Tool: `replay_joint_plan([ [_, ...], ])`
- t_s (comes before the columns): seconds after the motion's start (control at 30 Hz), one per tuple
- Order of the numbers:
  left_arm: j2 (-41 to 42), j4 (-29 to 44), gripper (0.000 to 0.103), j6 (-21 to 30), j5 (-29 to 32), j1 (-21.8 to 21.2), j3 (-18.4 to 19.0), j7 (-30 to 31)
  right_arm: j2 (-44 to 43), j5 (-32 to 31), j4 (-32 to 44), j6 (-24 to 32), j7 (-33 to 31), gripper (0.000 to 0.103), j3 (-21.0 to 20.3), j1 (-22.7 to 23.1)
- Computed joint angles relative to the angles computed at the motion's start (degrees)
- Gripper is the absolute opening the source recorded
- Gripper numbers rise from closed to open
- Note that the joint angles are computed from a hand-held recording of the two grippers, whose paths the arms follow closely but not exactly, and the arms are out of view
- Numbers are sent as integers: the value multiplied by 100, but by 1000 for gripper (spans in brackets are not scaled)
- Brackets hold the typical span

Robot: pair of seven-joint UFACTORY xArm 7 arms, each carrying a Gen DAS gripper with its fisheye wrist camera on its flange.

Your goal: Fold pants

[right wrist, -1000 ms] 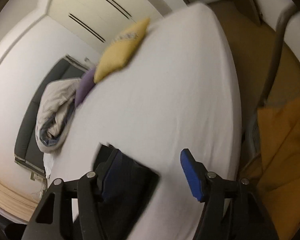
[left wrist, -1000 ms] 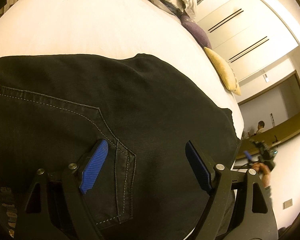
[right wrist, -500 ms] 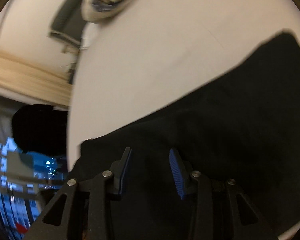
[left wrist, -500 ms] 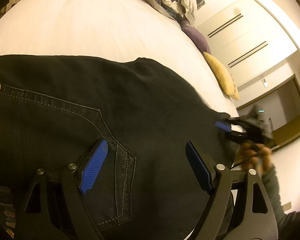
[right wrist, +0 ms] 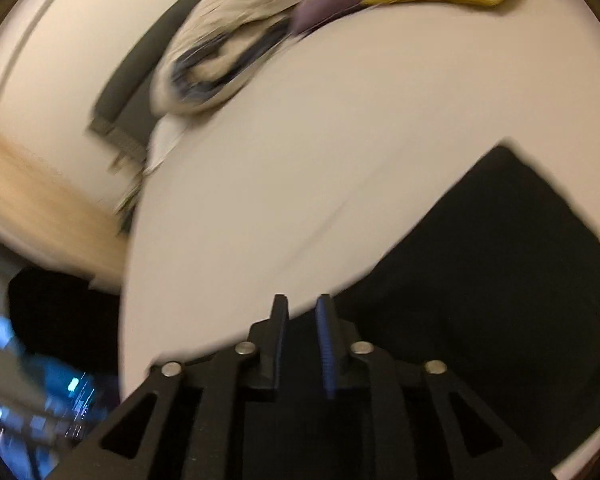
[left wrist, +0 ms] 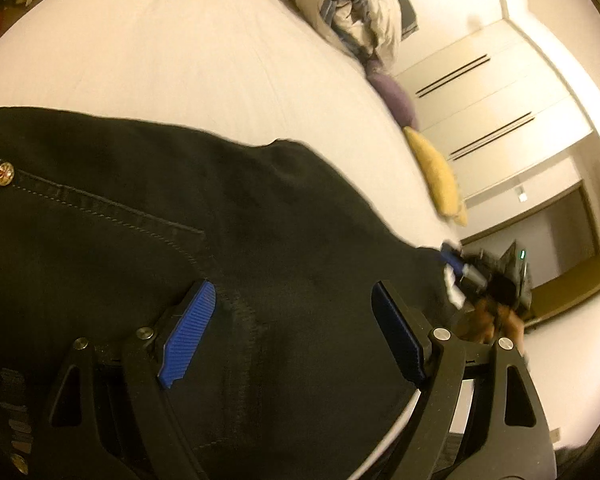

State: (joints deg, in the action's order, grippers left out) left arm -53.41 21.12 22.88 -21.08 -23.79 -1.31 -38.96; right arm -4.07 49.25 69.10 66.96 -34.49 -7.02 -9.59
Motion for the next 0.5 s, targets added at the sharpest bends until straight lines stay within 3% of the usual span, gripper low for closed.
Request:
replay_joint_plan([
  [0.1,237,185,88,6,67,-31,18,110,-164,-285,-477,-78,-2,30,63,61],
  [0.13,322,237,88,47,86,-21,8,129,-30,-196,-576,-137,189,23,-15,8],
  [0.17,414,275,88,95,93,-10,10,146,94,13,-579,-114,276,0,-105,-72],
  [0.23,432,195,88,49,85,19,40,222,144,212,-616,-488,287,0,-228,-93],
  [0.3,415,156,88,-1,21,-56,151,356,59,-111,-668,-1421,405,0,-82,-237],
  [0.37,424,220,88,145,62,70,107,336,2,-518,-658,-1990,939,0,-104,-324],
  [0.4,392,284,88,302,96,199,58,245,-7,-758,-588,-2105,1289,0,-163,-408],
  [0.43,390,340,88,342,106,260,47,219,-130,-859,-623,-2160,1399,7,-143,-521],
  [0.5,587,592,88,228,145,203,169,483,-376,-635,-645,-1807,1085,15,-221,-431],
])
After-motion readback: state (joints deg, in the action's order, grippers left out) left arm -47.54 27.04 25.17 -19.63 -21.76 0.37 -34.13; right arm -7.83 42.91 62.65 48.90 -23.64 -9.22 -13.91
